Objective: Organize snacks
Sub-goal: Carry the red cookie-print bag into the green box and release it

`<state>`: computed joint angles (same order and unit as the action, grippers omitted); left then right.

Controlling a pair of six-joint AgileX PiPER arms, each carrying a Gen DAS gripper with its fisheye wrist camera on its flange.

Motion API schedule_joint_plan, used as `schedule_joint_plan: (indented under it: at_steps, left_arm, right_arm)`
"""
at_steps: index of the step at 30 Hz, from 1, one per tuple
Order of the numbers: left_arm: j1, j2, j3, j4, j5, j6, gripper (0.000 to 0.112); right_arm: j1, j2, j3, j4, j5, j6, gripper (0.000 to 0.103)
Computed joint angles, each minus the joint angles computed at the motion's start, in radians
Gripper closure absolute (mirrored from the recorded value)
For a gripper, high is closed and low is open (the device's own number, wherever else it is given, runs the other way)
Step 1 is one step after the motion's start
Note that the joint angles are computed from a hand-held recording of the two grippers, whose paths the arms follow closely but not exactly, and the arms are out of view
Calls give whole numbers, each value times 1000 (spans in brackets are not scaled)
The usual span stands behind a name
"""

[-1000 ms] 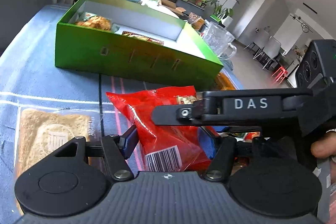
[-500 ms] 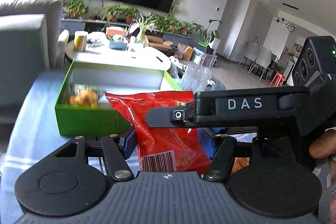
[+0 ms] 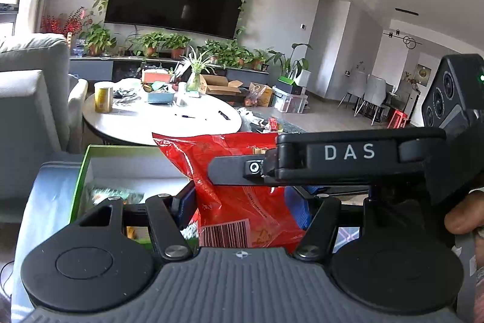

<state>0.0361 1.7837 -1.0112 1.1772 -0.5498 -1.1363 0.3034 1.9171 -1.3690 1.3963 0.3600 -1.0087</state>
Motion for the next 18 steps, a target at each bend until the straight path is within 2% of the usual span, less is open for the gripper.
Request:
schedule_joint_plan:
  at_steps: [4, 12, 18]
  left_arm:
    - [-21, 68, -107, 67, 12, -81, 54]
    - [-46, 203, -298, 179, 48, -201, 54]
    - [-60, 270, -374, 272, 69, -306, 54]
  right_arm:
    - [-39, 44, -76, -68, 35, 87, 36]
    - [-67, 137, -216, -188, 38, 211, 36]
    - [-91, 210, -295, -256, 70, 298, 36]
